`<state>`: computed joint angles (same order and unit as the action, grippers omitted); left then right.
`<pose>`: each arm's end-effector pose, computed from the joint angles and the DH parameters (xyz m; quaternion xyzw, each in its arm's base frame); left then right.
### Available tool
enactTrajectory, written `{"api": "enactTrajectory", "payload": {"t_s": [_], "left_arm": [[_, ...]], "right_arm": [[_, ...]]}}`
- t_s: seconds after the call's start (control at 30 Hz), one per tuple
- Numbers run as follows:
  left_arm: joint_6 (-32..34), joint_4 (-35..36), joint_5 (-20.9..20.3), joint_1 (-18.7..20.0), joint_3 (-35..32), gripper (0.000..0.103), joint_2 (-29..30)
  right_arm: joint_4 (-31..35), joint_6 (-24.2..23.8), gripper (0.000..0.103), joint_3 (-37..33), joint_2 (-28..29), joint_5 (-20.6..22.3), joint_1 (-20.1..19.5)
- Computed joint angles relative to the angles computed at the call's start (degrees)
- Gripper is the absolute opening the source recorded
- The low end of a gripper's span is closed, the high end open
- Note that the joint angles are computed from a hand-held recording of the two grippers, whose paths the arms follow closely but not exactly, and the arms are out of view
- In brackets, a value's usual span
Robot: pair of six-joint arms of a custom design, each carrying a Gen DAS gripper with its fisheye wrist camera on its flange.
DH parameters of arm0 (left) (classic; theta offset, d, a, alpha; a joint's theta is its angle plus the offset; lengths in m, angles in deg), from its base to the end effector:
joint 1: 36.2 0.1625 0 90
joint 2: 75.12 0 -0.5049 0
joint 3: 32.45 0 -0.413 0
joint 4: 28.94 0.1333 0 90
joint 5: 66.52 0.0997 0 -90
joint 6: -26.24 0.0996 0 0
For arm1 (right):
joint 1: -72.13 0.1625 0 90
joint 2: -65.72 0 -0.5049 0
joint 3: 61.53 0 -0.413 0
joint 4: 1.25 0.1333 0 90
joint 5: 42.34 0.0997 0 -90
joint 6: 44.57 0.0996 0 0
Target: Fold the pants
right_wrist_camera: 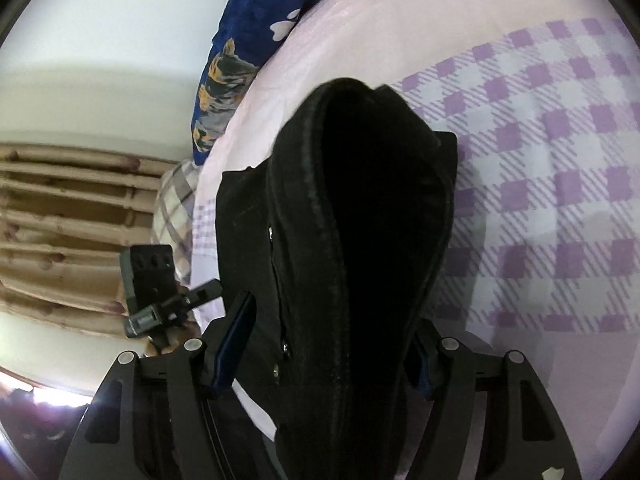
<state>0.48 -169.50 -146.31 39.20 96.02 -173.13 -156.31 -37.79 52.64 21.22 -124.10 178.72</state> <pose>0.0420 -0.4377 0.3953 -0.1108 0.9746 -0.1934 0.0223 0.3113 -0.5282 0.0228 -0.0823 0.9932 0.0538 0.0622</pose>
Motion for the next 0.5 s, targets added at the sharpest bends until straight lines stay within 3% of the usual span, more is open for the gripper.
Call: {"api": "enactTrajectory", "payload": {"t_s": [0.1,0.23,0.5], "left_arm": [[-0.07,0.68,3.64,-1.83,0.72,0.046,-0.43],[-0.5,0.23,4.19,-1.77,1.19,0.031,-0.62],[-1.65,0.2,9.27,-4.7,1.71,0.025,-0.36]], "right_arm": [[-0.92,2.13,0.048,1.01,-0.56,-0.22,-0.64],[-2.32,2.43,0.042,2.02,-0.97,-0.62,-1.04],[-2.47,3.33,0.041,0.44,-0.14,-8.74,3.0]]}}
